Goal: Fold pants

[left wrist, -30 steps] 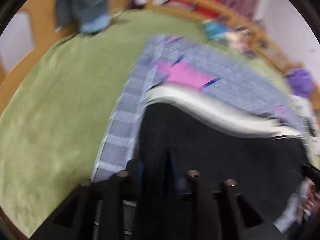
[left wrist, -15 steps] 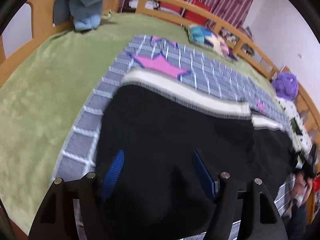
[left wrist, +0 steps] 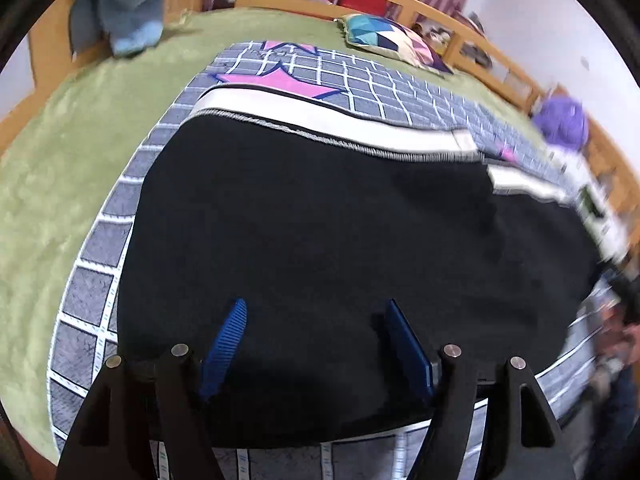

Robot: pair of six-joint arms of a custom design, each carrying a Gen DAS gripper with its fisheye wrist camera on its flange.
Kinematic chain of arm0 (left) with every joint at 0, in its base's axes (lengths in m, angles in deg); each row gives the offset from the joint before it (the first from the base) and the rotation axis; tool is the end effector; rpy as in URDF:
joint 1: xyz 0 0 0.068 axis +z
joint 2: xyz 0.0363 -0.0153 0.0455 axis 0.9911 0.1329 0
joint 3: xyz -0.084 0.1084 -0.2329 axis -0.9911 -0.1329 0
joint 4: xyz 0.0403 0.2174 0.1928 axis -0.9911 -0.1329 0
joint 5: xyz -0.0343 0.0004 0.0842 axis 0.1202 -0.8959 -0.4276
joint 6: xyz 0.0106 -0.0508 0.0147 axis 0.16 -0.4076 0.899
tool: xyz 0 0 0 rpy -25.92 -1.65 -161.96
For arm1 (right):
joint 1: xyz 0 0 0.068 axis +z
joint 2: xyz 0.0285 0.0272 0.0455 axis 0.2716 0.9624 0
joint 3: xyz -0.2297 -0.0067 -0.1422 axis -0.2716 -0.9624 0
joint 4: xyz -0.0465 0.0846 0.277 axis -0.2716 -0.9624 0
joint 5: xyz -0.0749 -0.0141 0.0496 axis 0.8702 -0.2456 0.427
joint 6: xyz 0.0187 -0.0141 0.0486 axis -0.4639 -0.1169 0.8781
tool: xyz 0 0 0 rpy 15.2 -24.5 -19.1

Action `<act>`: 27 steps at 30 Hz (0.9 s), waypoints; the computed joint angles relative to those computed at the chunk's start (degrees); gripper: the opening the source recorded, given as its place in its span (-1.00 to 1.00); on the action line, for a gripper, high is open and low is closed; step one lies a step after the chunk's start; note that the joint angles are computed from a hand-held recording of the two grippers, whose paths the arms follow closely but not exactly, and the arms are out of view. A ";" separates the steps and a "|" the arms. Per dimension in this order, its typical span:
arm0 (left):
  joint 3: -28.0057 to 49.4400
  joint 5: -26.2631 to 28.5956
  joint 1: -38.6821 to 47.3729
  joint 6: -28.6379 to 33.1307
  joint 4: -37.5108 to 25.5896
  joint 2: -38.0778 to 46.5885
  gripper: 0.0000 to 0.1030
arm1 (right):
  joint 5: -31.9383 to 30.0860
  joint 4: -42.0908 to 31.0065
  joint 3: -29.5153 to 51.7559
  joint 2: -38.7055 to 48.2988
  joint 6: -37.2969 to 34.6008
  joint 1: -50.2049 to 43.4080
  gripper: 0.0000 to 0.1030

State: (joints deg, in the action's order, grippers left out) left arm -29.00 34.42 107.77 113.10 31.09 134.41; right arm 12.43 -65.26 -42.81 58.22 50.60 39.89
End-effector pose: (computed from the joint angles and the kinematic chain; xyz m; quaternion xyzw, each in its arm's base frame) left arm 0.2178 0.0847 0.1390 0.1004 0.9469 -0.1215 0.2803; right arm 0.1299 0.0409 0.1561 0.2598 0.8838 0.0167 0.3888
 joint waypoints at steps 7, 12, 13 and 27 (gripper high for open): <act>1.70 10.71 10.36 5.76 -10.29 -4.68 0.37 | 21.07 -14.08 10.14 6.51 20.39 25.79 0.26; 5.68 13.61 21.48 6.24 -11.43 1.67 0.37 | 17.28 -0.72 8.14 16.56 15.44 27.62 0.31; 6.67 12.94 22.89 6.09 -11.51 4.02 0.37 | 16.05 2.20 7.03 19.33 14.40 25.83 0.31; 5.19 16.76 23.52 -0.91 -3.36 13.72 0.23 | 19.63 0.68 14.33 35.33 27.98 38.38 0.31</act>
State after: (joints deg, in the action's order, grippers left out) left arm -23.81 51.18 131.30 112.20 27.73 148.13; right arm 32.06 -64.58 -28.48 93.55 78.58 78.27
